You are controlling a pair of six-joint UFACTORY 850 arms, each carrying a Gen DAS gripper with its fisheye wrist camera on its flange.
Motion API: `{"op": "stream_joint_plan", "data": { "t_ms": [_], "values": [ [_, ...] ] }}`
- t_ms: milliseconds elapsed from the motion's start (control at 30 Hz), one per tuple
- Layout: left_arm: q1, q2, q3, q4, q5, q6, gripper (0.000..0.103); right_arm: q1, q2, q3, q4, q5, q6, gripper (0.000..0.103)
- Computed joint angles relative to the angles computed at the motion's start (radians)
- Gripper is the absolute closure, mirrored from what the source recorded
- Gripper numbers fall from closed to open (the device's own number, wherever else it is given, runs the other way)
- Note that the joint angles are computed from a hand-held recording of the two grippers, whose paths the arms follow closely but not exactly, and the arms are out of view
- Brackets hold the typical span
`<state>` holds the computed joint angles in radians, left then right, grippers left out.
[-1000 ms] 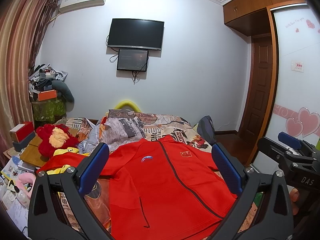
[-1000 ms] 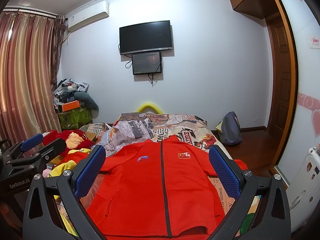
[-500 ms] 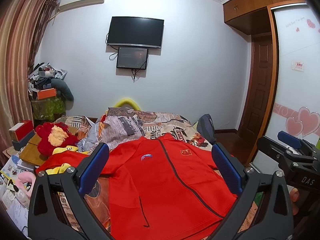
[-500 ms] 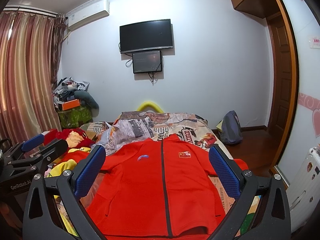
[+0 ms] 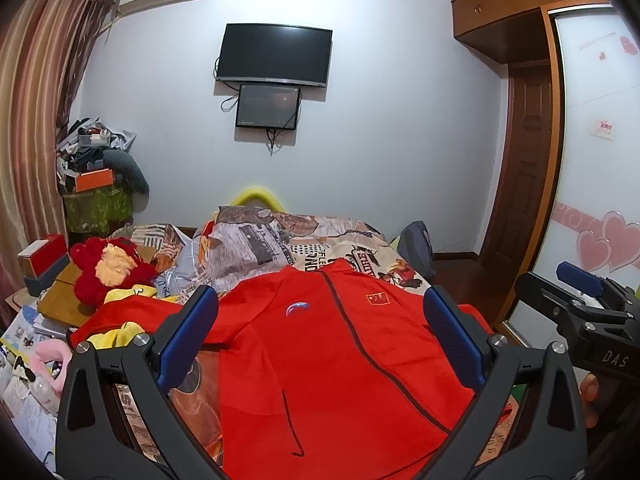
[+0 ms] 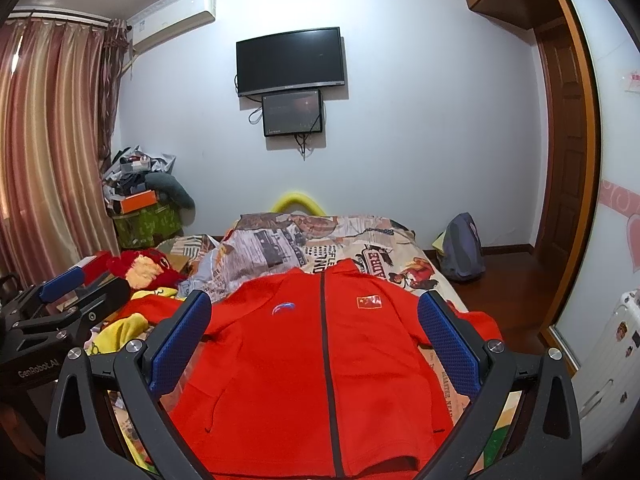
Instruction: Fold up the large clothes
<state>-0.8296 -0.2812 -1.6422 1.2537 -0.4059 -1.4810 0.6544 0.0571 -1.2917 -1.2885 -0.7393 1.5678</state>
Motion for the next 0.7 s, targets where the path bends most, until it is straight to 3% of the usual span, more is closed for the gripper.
{"op": "stream_joint_plan", "data": {
  "t_ms": [367,600,700],
  "values": [
    [0.077,-0.13,-0.138,-0.218,-0.023,0.205,0.0,-0.081,-0.063,-0.032,0.071,0.095,-0.063,0.001],
    [0.174,-0.265,-0.286,-0.363,-0.069,0.35,0.0,-0.155,-0.15,-0.098,0.131,0.155,-0.131,0.001],
    [0.228,-0.338,-0.386,-0.521,-0.114,0.492,0.0,-0.19,-0.198,-0.145,0.195,0.185,-0.188,0.001]
  ]
}}
